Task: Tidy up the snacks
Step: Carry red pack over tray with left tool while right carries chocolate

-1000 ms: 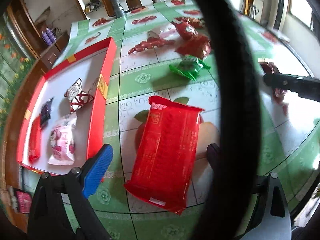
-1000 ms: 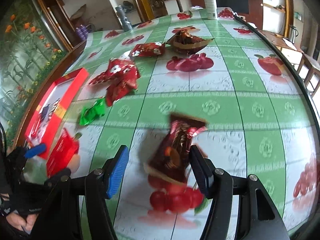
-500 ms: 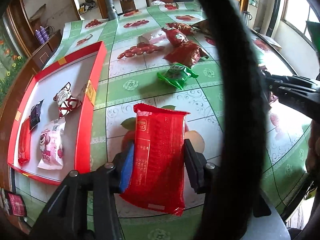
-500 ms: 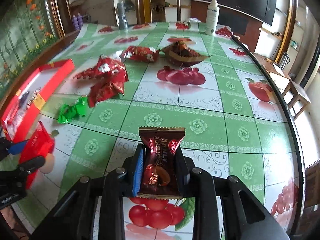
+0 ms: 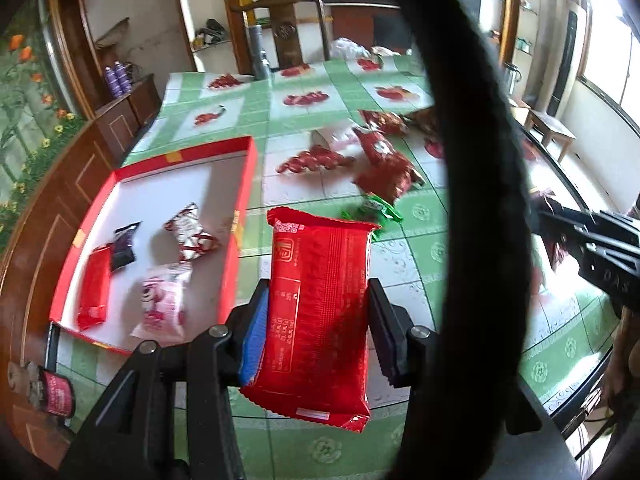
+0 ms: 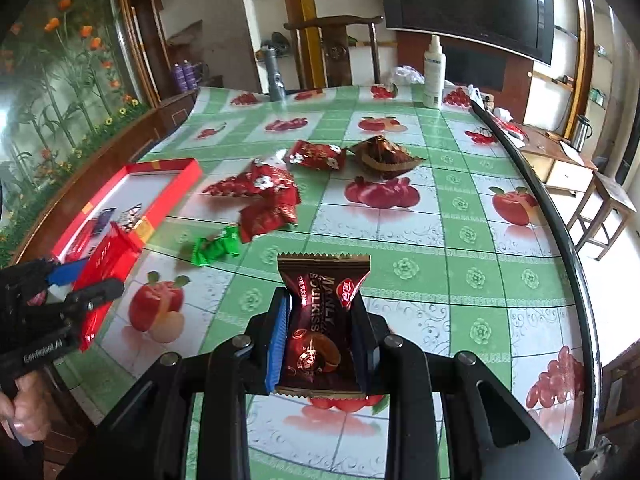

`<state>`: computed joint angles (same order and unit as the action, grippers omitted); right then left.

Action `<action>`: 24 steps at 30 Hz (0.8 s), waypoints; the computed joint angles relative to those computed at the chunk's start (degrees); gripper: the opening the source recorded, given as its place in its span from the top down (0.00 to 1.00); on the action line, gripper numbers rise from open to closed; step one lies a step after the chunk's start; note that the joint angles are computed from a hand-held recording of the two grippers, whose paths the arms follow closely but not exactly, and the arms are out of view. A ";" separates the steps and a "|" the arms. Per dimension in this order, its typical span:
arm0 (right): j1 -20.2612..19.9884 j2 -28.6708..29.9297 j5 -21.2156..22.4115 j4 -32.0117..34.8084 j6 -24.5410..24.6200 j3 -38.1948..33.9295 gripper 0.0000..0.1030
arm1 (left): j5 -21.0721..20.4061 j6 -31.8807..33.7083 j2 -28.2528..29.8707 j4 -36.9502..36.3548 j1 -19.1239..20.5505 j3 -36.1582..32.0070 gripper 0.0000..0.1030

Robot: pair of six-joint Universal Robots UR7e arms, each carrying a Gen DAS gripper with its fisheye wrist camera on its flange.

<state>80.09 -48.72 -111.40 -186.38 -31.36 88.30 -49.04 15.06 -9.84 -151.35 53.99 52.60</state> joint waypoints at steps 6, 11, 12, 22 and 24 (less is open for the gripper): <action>0.37 -0.38 2.17 0.92 0.20 0.97 0.73 | 3.32 -0.34 -0.51 -2.99 0.06 0.83 0.53; 0.83 -0.23 3.58 2.22 0.32 1.05 0.73 | 4.46 -1.05 -1.00 -4.11 0.38 1.29 0.53; 0.92 -0.15 3.73 2.42 0.35 1.05 0.73 | 4.72 -1.16 -1.03 -4.32 0.44 1.30 0.53; 1.99 1.34 3.36 3.94 -0.12 -0.12 0.73 | 4.57 -2.55 -1.65 -4.05 1.59 0.98 0.53; 2.18 1.76 3.21 4.47 -0.02 -0.57 0.73 | 4.45 -2.83 -1.88 -4.29 1.80 1.18 0.53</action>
<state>82.27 -46.96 -108.19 -181.91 -31.38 87.73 -44.58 12.23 -11.73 -155.64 55.80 53.78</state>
